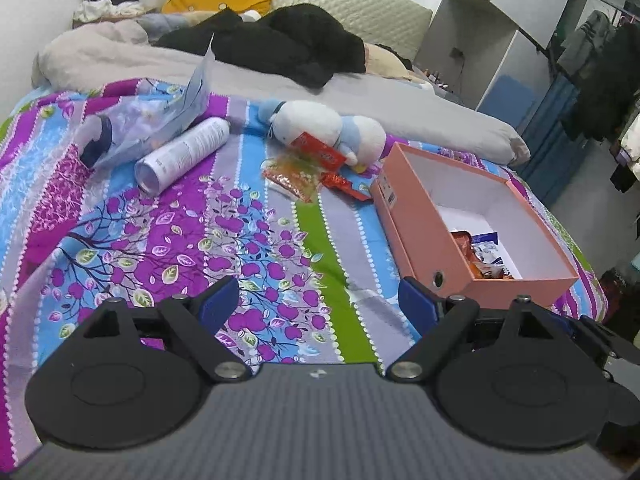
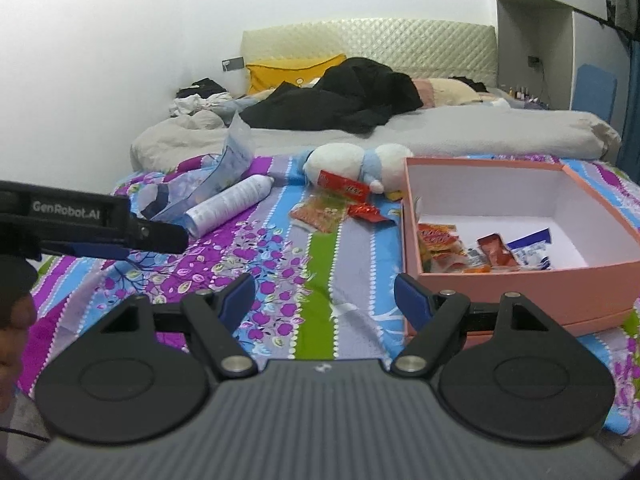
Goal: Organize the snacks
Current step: 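Withdraw both tools from the box toward the snacks by the plush toy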
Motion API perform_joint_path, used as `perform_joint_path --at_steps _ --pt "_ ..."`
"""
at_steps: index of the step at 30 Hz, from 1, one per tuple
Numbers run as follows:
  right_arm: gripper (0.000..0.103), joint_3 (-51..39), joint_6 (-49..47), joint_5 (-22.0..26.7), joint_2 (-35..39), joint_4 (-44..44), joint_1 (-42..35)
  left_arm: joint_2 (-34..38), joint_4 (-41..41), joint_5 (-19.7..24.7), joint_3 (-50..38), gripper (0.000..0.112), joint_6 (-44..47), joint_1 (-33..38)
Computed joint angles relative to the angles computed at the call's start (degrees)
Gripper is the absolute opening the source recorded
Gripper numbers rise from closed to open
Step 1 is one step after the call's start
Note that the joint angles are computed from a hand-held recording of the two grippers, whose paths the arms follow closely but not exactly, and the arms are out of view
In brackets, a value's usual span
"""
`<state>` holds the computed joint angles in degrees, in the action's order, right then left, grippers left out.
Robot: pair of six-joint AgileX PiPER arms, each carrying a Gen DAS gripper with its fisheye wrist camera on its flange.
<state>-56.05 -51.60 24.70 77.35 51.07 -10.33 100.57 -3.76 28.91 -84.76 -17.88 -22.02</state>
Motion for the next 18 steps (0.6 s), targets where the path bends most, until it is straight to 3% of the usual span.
perform_joint_path --at_steps 5,9,18 --pt "0.074 0.1 -3.4 -1.8 2.2 2.7 1.7 5.0 -4.3 -1.7 -3.8 0.089 2.8 1.0" --pt "0.069 0.2 -5.6 -4.0 4.1 4.1 3.2 9.7 -2.5 -2.4 -7.5 0.089 1.5 0.4" --pt "0.064 -3.2 -17.8 -10.3 12.9 15.4 6.3 19.5 -8.5 -5.8 -13.6 0.088 3.1 2.6"
